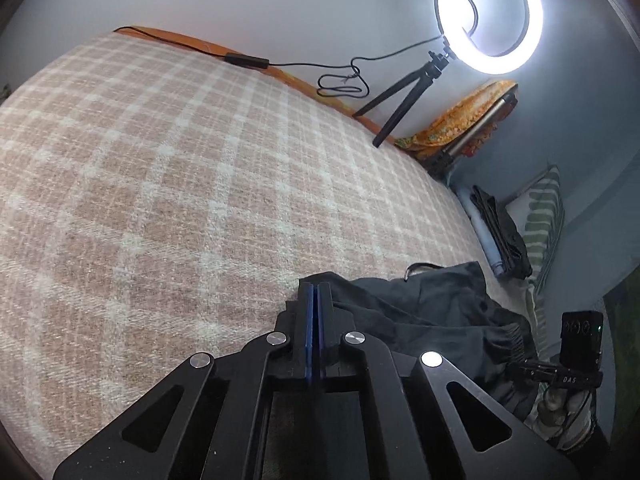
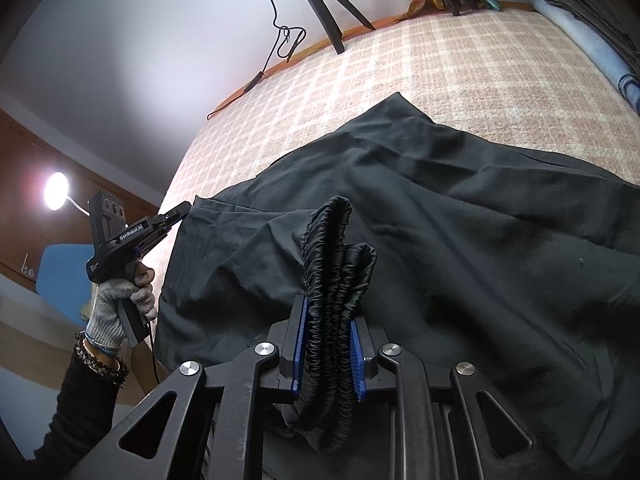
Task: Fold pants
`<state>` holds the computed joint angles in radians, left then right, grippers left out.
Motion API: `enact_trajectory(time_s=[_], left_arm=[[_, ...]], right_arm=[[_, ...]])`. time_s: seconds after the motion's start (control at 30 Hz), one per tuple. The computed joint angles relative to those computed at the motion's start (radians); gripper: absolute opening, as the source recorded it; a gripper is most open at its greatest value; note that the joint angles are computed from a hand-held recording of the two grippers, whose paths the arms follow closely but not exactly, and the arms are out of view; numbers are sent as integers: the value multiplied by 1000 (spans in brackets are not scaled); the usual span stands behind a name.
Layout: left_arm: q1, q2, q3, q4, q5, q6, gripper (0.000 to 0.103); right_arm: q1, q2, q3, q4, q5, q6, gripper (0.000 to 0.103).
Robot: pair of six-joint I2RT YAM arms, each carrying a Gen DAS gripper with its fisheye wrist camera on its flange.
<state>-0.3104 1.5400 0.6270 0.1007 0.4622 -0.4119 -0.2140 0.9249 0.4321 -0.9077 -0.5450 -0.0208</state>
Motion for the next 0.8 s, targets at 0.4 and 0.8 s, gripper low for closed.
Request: enact_trajectory(time_s=[0.4,0.8], left_arm=[[-17,17,48,-3,-77,0,0],[-25,-75,89,-198,-113,98,11]], right_arm=[[18,-20,-20,11,6,8,19],[-178,13,-6,-34,-35,-139,18]])
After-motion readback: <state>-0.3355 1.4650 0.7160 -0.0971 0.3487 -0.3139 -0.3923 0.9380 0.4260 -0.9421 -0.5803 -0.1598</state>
